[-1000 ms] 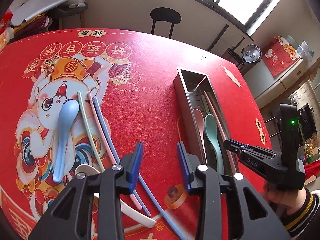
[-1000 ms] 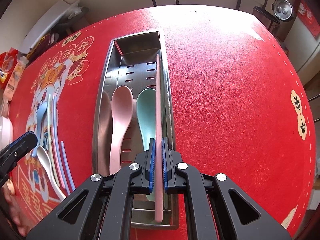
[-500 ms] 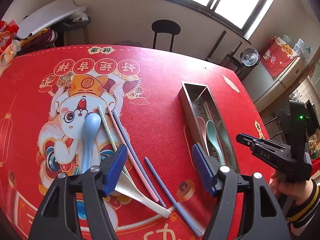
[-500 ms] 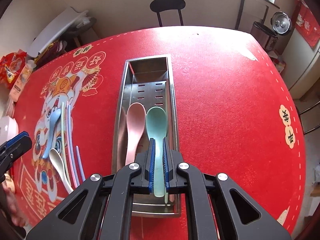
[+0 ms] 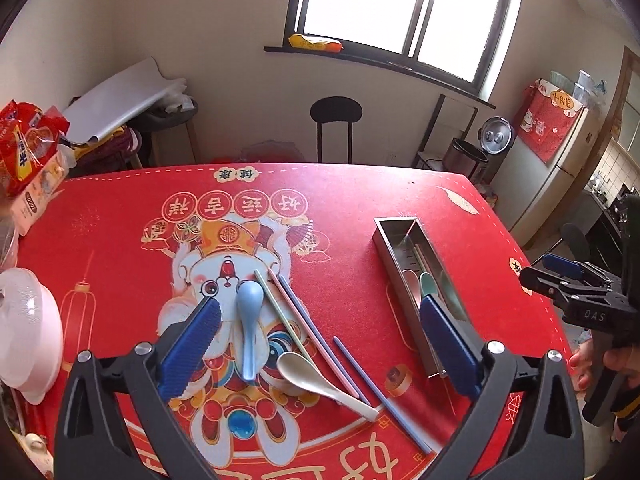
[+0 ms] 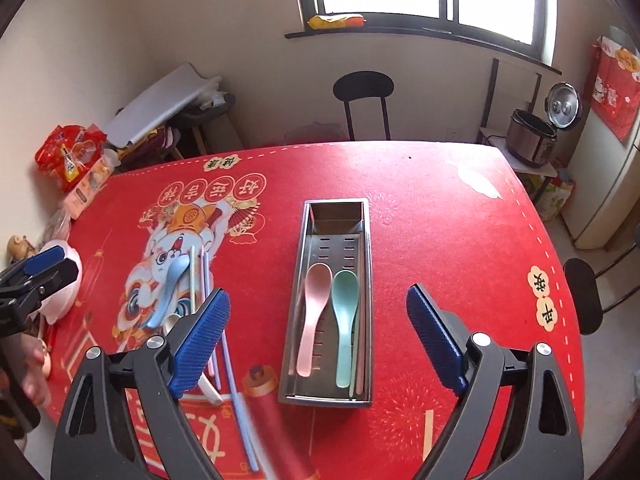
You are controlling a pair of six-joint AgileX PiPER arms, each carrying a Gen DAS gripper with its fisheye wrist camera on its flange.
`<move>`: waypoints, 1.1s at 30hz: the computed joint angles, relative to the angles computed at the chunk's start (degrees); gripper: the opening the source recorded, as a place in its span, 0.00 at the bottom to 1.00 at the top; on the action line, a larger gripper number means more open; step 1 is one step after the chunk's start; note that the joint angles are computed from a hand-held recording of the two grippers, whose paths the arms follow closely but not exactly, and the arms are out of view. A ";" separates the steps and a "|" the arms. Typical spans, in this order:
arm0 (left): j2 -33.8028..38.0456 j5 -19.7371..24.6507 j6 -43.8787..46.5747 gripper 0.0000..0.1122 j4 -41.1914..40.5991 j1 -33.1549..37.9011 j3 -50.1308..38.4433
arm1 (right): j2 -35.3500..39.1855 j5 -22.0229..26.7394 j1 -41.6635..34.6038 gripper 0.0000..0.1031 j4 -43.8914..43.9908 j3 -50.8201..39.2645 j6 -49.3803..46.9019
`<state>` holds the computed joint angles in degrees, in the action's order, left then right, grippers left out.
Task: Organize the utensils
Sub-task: 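Move the left tool to the blue spoon and close on its handle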
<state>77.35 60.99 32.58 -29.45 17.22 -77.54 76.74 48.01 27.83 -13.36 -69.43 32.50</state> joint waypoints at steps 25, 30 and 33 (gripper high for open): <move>25.16 0.51 6.16 0.60 -0.54 19.59 -0.39 | 17.66 -3.38 11.41 0.85 6.89 -5.22 -1.38; 26.64 0.27 7.43 0.60 -3.40 14.95 -0.81 | 19.00 -2.82 10.25 0.85 6.40 -5.23 -1.10; 28.00 -0.58 7.78 0.60 -4.76 11.44 -1.47 | 19.12 -3.13 9.42 0.85 6.78 -4.58 -1.09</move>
<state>105.36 60.41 40.37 -34.21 28.66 -79.01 95.86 44.88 37.25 -6.57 -74.01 31.41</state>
